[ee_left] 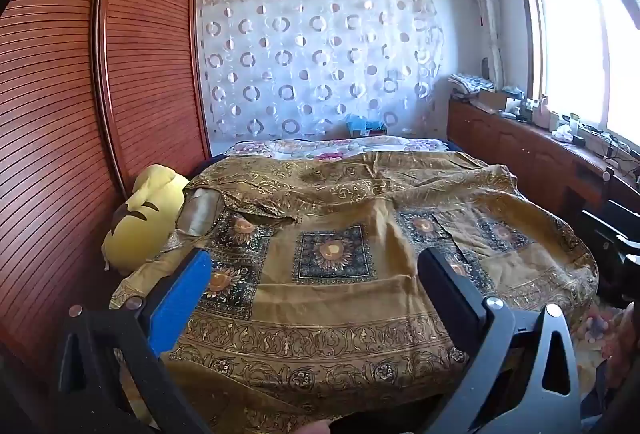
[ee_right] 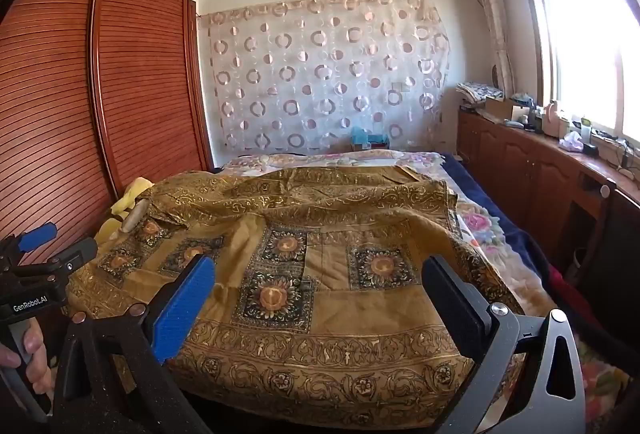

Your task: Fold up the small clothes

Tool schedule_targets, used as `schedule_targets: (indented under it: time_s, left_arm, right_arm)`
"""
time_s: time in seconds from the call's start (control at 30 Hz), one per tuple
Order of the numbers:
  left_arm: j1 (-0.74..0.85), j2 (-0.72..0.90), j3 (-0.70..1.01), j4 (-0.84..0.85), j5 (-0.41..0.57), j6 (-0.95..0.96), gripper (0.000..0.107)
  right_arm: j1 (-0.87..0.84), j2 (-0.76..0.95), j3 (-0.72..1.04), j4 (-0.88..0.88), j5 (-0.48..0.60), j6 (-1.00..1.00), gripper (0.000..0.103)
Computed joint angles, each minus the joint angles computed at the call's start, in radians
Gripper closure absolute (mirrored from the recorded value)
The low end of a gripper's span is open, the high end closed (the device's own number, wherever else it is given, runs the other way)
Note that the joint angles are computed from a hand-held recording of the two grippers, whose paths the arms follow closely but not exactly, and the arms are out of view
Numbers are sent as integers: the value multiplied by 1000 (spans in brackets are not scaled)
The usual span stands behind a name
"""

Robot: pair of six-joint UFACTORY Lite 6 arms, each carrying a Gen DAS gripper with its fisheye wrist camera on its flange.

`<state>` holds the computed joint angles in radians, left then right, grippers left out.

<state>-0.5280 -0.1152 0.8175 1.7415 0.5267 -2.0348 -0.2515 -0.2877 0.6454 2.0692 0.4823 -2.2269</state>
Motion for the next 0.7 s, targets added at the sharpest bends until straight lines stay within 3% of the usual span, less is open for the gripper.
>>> schedule_targets:
  time_s: [0.13, 0.7]
  left_arm:
    - [-19, -10, -25, 60, 52, -68, 4]
    - [-49, -24, -24, 23, 53, -15, 4]
  right_arm:
    - [-2, -6, -4, 1, 2, 1, 0]
    - [-2, -4, -1, -5, 1, 12, 0]
